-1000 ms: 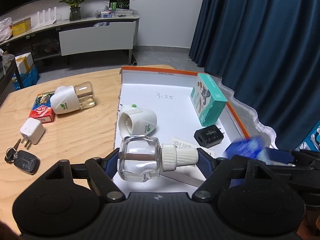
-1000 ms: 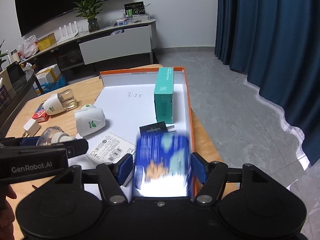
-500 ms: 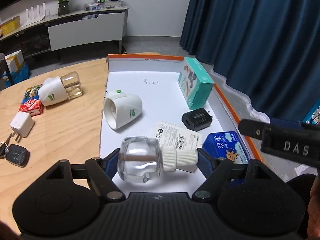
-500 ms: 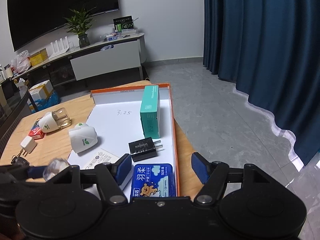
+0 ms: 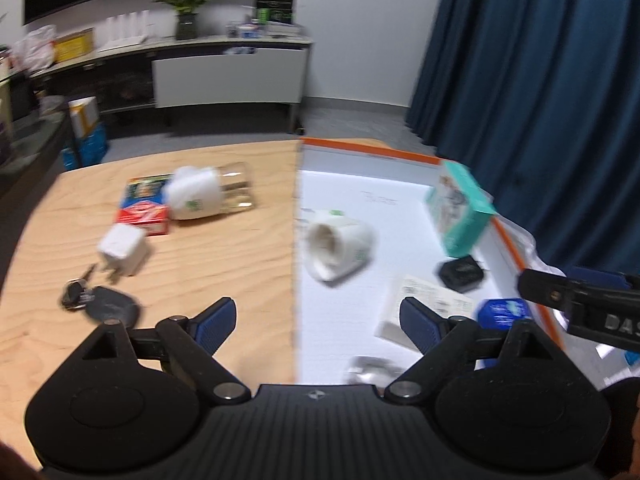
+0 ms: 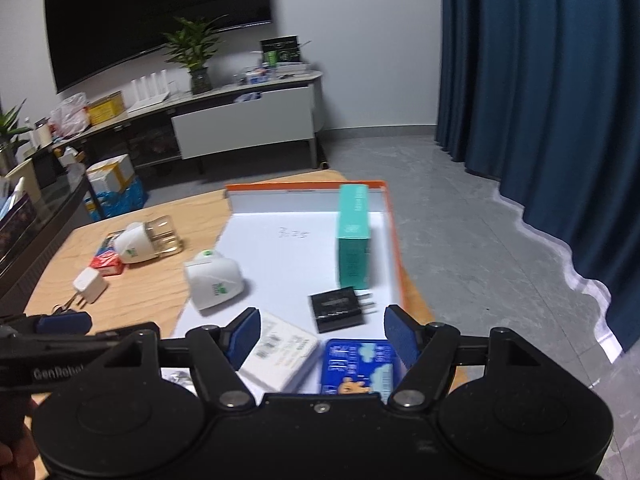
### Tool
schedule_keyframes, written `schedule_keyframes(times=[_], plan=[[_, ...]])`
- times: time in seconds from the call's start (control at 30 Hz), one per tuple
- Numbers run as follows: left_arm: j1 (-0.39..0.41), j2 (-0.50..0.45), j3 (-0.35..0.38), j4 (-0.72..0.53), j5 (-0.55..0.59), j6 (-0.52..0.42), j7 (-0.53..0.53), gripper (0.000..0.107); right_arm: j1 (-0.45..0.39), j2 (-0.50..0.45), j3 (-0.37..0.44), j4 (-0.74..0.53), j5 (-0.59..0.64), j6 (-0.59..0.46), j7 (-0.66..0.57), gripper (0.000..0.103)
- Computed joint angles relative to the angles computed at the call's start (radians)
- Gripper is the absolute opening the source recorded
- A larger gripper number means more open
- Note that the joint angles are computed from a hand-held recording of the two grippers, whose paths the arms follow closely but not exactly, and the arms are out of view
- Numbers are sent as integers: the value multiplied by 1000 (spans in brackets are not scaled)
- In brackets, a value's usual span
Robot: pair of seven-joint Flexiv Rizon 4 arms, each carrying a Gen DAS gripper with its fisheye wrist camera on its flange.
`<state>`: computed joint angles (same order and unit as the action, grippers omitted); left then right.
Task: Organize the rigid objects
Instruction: 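Lower and release the blue box with the right gripper while the left releases the glass bottle into the lid, then grasp the white square adapter with the left gripper while the right grasps the white diffuser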
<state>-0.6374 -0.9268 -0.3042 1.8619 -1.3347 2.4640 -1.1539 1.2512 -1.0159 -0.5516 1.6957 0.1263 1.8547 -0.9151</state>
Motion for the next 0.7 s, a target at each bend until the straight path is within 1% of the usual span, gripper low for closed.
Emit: schedule_keyframes(times=[0.1,0.17,0.23,0.3,0.47,0.57,0.67,0.7], plan=[[12,19,12,56,-15,25,-46,91,-7,3,21,-16,-21,-3,-12,82],[25,29,19,89,-36,42,-66,93,-10,5,32,-26,-35,-4,-23,82],[43,33,25,111,-64,56,-65,94,-17,5,45,-38,-49,-3,-36,82],[67,39,33,138,-66,62,-70,94,-28,4,63,-55,-62,-11,-44,82],[128,43,73,187,12,25,-83,96,-78,0,131,-121,-115,-40,-49,82],[164,43,104,206,101,-27,-103,96,-105,-12,161,-167,-149,-62,-37,82],[178,30,141,201,165,-84,-89,96,-117,-28,167,-208,-192,-85,-31,82],[177,23,153,193,169,-104,-75,96,-129,-33,178,-225,-211,-90,-33,82]])
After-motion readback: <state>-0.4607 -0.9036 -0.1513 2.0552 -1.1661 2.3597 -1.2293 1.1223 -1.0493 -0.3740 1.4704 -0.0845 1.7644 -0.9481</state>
